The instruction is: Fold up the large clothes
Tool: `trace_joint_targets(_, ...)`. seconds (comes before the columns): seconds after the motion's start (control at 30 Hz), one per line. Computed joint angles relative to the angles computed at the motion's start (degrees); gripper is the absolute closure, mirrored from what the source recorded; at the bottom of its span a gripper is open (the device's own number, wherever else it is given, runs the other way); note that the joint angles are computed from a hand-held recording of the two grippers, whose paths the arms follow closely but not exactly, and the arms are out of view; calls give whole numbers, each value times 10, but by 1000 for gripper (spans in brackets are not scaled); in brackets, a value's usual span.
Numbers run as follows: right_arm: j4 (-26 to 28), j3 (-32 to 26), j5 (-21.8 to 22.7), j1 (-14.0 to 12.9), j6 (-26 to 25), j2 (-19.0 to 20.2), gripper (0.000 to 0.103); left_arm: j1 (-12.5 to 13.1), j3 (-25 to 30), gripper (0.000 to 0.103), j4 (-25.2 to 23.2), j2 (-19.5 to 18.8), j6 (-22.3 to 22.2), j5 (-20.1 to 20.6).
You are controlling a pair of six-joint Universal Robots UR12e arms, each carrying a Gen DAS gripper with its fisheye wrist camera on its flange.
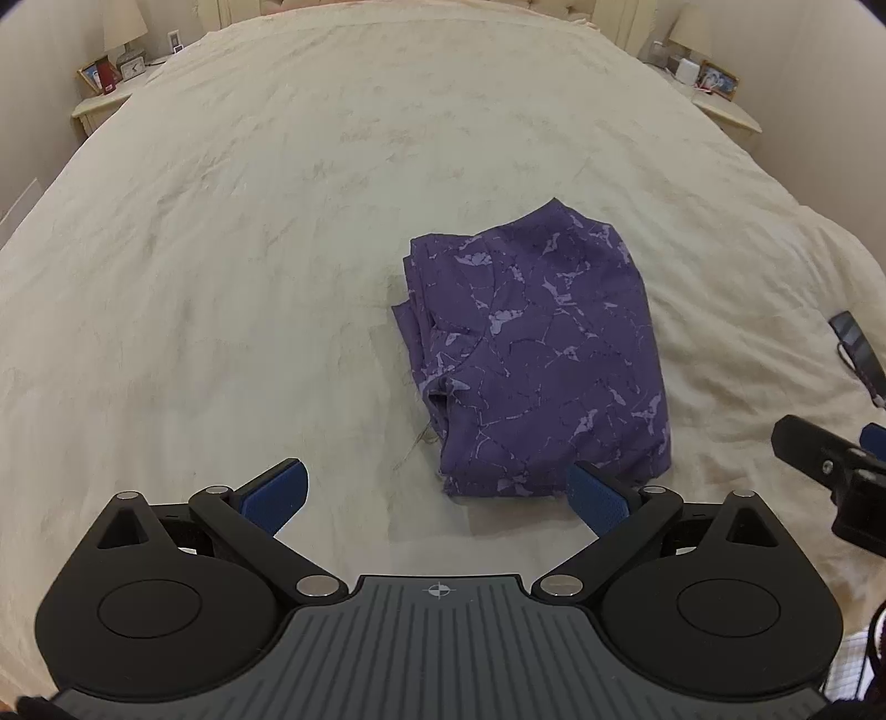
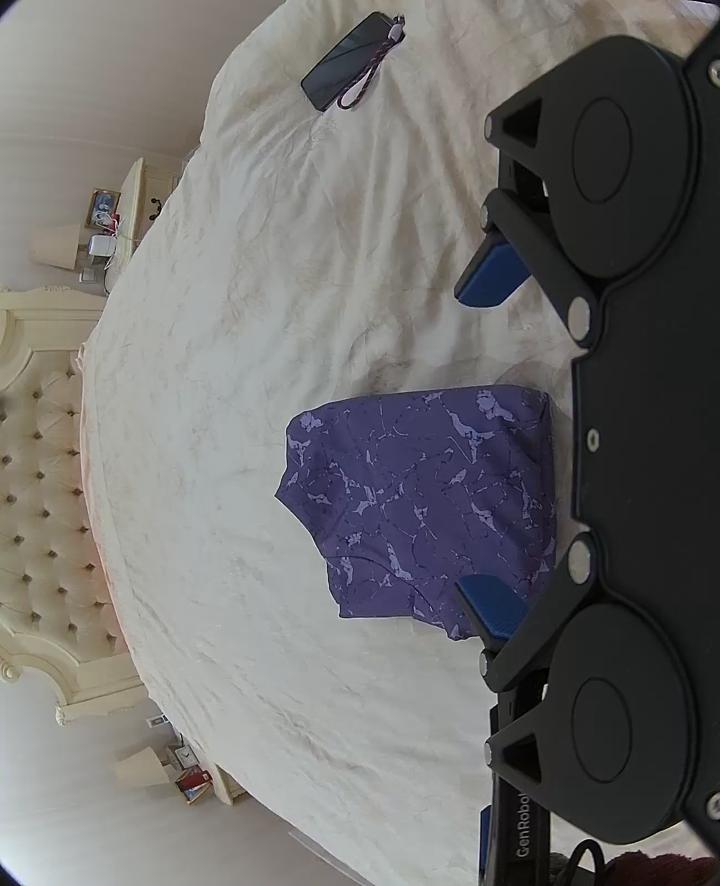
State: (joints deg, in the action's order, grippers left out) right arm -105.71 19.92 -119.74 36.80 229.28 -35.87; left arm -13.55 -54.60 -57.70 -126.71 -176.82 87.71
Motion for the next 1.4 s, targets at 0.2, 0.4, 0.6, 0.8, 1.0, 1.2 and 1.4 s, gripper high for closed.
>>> trace_joint_targets(0.2,-7,11,4,-2,-4,-5,1,-5,1,2,1,-2,0,15)
trace_joint_targets(0.4,-12,24,12,-7,-18,-10,1,-12,2,2,6,-4,-5,36)
trace_joint_targets(0.6,-38,56,31,-15,-36,-23,1,-18,10,2,-1,-10,-16,56)
trace_joint_targets(0.8,-63,87,50,-24,-49,-35,1,-24,20,2,-20,-17,-31,67)
trace_joint_targets(1.0,-78,111,60,-29,-46,-45,1,-27,26,2,-36,-22,-38,69)
trace_joint_targets(1.2,-79,120,69,-32,-48,-49,1,-28,33,2,-47,-28,-43,66)
trace_joint_targets(1.4,-66,109,75,-33,-48,-43,1,-27,30,2,-38,-28,-42,61)
